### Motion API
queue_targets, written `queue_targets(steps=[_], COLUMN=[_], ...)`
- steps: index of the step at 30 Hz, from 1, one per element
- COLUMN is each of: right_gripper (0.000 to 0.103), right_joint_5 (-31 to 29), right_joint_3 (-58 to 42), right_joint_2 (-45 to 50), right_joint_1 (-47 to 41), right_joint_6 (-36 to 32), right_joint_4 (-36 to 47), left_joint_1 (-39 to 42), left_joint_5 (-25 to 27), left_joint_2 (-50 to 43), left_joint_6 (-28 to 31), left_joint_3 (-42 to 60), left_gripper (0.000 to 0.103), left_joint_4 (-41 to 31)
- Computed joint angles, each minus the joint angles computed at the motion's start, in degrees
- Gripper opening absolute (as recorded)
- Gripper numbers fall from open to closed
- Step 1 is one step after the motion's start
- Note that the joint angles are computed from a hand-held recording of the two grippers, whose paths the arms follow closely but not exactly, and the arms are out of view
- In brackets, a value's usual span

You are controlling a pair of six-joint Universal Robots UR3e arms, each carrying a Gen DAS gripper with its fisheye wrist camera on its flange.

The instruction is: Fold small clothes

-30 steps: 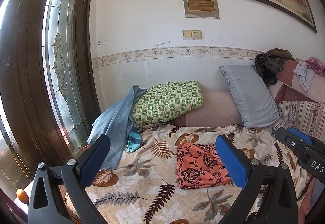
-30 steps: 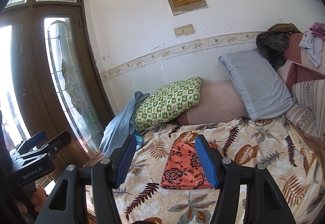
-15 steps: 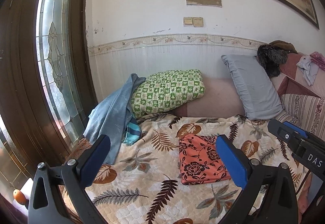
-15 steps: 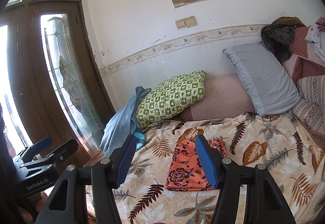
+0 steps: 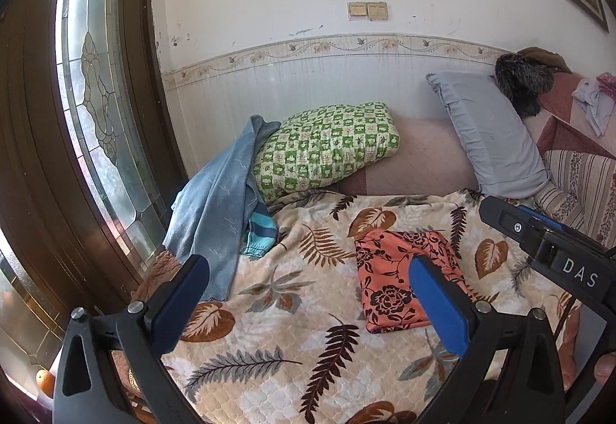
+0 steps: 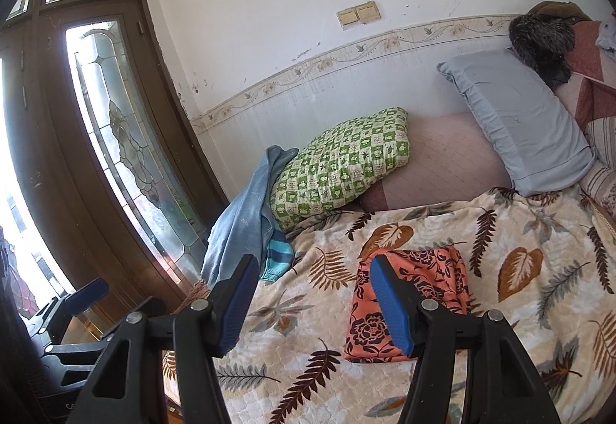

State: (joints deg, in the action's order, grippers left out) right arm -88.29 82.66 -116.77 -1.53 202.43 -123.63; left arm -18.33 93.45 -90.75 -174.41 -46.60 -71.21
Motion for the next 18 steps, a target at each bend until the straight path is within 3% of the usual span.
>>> queue_targets(steps=[10, 18], right_gripper=[0.064, 0.064], right_joint_5=[-2.5, 6.6], right_joint_3=[-0.6, 0.0], right_joint_2=[1.2, -3.4], right_joint_1=[1.8, -9.8], right_joint_6=[-1.4, -7.4], right_joint_4=[-0.1, 3.8], left_joint_1=[0.1, -4.0], left_joint_5=[-0.3, 3.6], left_joint_2=[-1.4, -7.2], left_joint_6=[-1.9, -5.6], left_joint_3=[1.0, 8.9], left_gripper=[0.103, 0.103], left_joint_4=[0.2, -2.0])
